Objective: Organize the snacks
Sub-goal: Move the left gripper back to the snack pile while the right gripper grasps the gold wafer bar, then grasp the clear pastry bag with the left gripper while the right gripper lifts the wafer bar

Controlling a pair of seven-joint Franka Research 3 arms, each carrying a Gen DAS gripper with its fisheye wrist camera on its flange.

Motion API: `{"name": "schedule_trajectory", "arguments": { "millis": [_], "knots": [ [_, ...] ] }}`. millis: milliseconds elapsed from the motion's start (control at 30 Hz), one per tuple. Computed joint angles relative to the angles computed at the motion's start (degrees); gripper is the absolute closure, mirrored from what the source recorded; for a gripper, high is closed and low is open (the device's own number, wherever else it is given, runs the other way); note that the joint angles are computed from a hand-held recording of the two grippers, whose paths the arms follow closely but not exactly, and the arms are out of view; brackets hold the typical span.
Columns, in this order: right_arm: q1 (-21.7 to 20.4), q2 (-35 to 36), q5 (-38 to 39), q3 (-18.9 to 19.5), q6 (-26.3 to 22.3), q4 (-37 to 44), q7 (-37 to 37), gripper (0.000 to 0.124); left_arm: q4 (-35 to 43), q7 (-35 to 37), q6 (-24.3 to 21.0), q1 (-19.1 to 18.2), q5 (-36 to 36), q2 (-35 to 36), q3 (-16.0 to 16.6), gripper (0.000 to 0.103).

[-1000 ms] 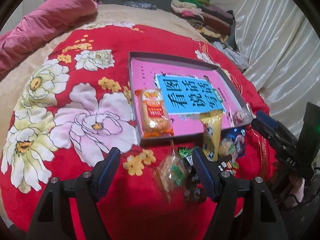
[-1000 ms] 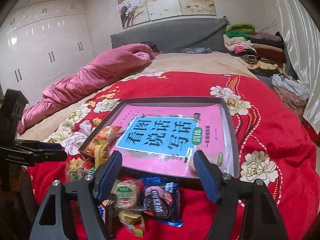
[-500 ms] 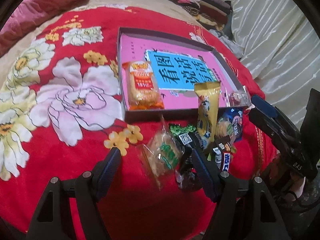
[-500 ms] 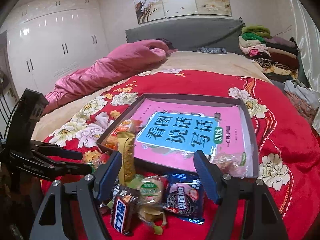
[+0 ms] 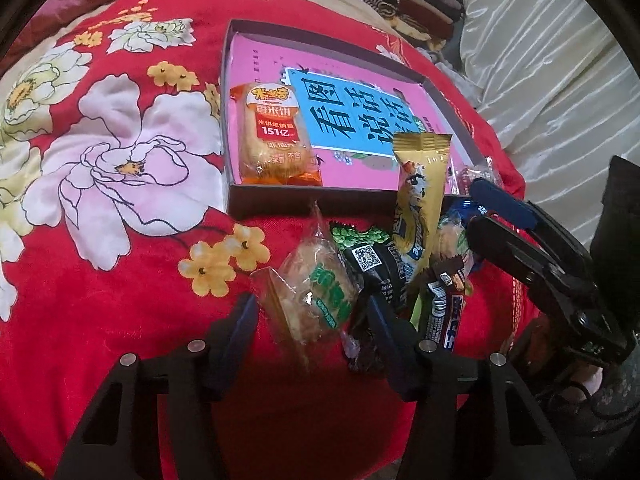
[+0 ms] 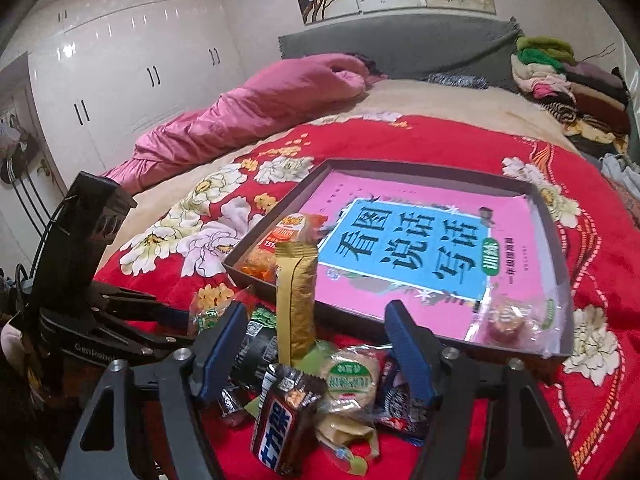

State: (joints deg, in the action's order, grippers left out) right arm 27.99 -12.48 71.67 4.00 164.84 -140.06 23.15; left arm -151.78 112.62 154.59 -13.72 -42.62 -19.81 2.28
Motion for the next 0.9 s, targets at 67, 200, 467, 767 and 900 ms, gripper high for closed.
{"name": "schedule_trajectory", "arguments": {
  "millis": [67, 200, 467, 767, 900],
  "knots": [
    [-0.5, 1.3, -2.9, 0.2, -1.5, 0.9, 2.3, 0.068, 0.2, 0.4, -0.1, -0.1, -0.7, 0.3, 0.3, 0.045],
    [-1.1, 3.9, -7.2, 0.9, -3.6, 2.6, 5.2, 0.081, 0.6, 1.0, -0.2, 0.0, -1.3, 0.8, 0.1, 0.046],
    [-1.9, 6.6, -10.5, 1.9, -5.1, 4.3, 7.7, 0.102, 1.4, 2.9, -1.0, 0.4, -3.7, 1.9, 0.0, 0.048],
    [-2.4, 4.0, -0.4, 0.8, -7.4, 3.6, -0.3, 0.109, 2.1, 4.6, -0.6, 0.9, -7.0, 2.8, -0.9, 0.065],
    [-2.3, 2.1, 4.7, 0.3, -7.7, 3.1, -4.5, 0.109, 1.5, 4.5, -0.2, 1.3, -7.4, 1.6, -1.4, 0.067]
  ]
}}
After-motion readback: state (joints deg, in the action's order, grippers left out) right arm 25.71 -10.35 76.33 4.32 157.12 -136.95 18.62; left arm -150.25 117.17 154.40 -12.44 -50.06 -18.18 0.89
